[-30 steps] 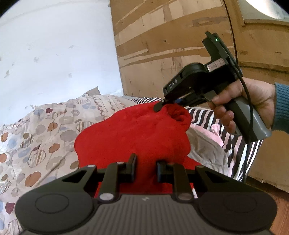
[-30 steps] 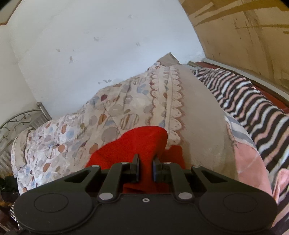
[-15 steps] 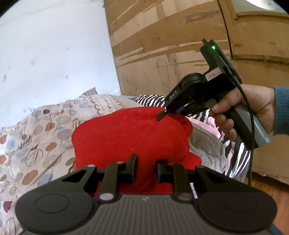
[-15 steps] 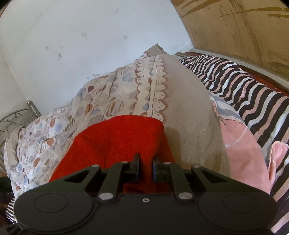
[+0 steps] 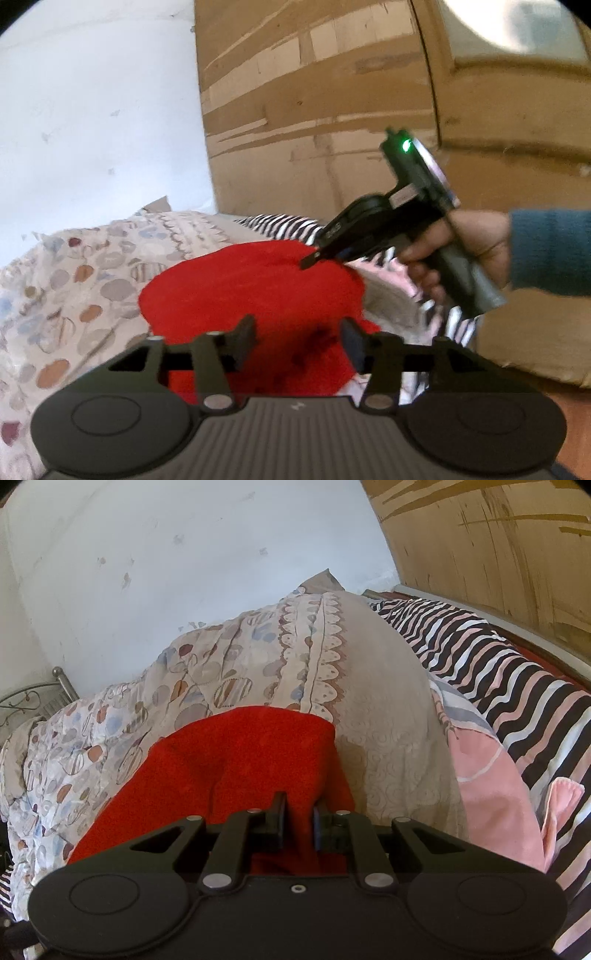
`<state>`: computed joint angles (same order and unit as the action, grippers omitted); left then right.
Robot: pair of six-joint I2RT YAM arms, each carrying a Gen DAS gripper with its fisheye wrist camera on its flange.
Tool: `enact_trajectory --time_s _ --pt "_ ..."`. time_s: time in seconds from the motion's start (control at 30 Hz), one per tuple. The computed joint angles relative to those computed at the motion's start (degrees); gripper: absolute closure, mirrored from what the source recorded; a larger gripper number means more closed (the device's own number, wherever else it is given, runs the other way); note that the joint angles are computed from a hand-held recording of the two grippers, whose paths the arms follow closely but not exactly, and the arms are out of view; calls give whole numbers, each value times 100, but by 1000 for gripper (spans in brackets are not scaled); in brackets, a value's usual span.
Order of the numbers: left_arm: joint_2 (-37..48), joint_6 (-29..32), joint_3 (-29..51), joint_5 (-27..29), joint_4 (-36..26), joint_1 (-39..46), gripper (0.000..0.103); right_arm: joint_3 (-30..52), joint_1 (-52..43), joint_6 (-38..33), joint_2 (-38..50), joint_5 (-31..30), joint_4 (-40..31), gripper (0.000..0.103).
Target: Fold small clothes
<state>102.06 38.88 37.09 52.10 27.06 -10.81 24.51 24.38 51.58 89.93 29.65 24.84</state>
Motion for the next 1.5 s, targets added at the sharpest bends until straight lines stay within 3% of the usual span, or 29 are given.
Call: enact_trajectory --time_s 0.1,0.2,0.33,0.5,0.63,0.77,0.8,0.87,1.07,1.2,1.33,1.5 --pt "-17 -186 152 554 -417 331 28 -10 3 28 16 7 20 86" --pt "23 -845 139 726 -20 587 14 -16 19 21 8 26 -4 85" --pt "163 -1618 505 400 -4 677 4 112 135 -76 30 199 -243 84" --pt "477 -2416 1163 38 -216 654 2 219 283 -25 17 380 -503 80" --pt "721 -2409 1919 -722 -1294 413 1 286 537 147 -150 697 -940 68" --pt "1094 -2493 2554 -1010 -2236 325 1 211 970 568 -511 1112 -1302 43" --pt "1174 -2481 2624 -985 -2348 334 1 165 1118 670 -618 1169 -1324 32" --pt "1294 -2397 2729 -940 -2533 359 1 163 1418 780 -707 1277 -1389 22" --pt "1364 -2068 2627 -1004 -2600 381 1 531 2249 1432 -206 1855 -2074 16" --pt "1354 -2060 2457 -1009 -2457 384 1 373 2476 2056 -57 2010 -2034 12" --pt "1367 -2167 2386 -997 -2390 393 1 340 2755 2089 -44 2565 -2187 5" --pt "1446 -2171 2497 -915 -2615 420 1 875 3092 2241 314 3488 -3518 7"
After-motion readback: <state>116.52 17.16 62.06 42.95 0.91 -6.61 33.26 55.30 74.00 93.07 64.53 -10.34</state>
